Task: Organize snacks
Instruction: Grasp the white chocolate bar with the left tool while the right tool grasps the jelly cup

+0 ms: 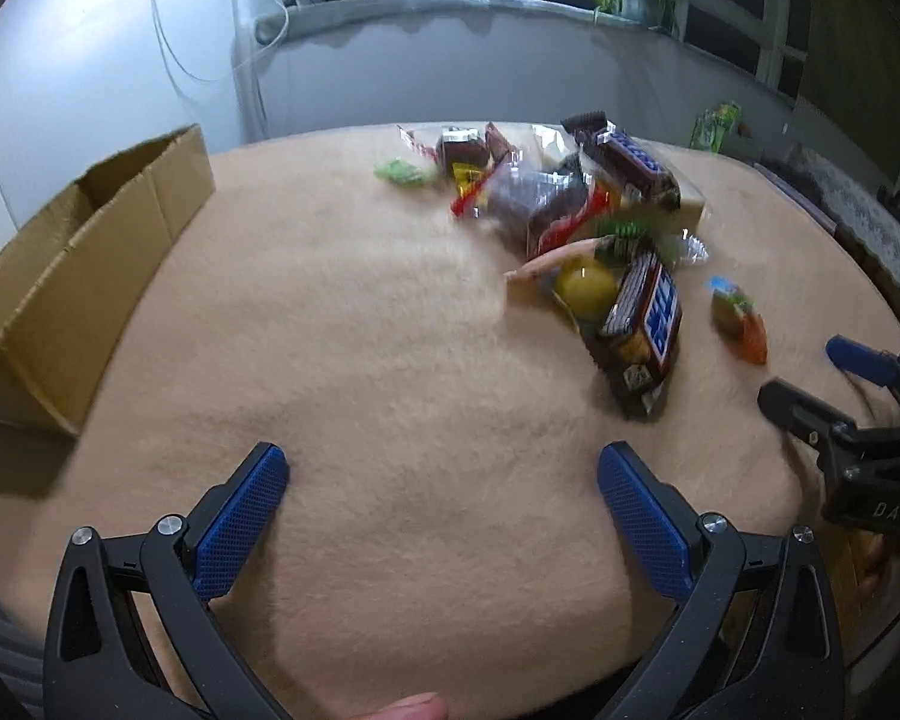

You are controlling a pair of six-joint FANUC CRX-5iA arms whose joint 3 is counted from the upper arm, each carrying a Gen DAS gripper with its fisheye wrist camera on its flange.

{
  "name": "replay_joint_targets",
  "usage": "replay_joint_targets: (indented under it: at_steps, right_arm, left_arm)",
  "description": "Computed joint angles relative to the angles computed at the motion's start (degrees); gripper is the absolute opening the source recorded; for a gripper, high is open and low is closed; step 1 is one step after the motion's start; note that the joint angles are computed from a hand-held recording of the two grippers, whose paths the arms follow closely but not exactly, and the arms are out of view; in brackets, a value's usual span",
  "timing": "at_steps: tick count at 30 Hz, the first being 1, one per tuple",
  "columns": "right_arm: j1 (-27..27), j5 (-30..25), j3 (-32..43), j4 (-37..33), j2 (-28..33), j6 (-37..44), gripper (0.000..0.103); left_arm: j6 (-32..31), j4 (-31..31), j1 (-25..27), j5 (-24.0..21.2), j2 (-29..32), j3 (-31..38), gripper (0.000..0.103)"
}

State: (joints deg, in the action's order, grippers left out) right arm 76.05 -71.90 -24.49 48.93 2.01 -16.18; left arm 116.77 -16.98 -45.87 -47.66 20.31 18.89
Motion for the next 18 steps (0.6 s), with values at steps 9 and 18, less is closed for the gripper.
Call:
replay_joint_targets:
  at_steps: [9, 18]
  right_arm:
    - [0.5, 0.1, -2.4, 4.8, 0.4, -2.3, 0.103]
    - [-1.9, 3.6, -2.1, 10.6, 1.0, 2.0, 0.085]
  left_arm:
    - [-2.2, 1.1, 1.2, 7.8, -2.6, -5.7, 0.103]
    - [-17.3, 12.4, 1.8, 11.3, 0.5, -2.3, 0.094]
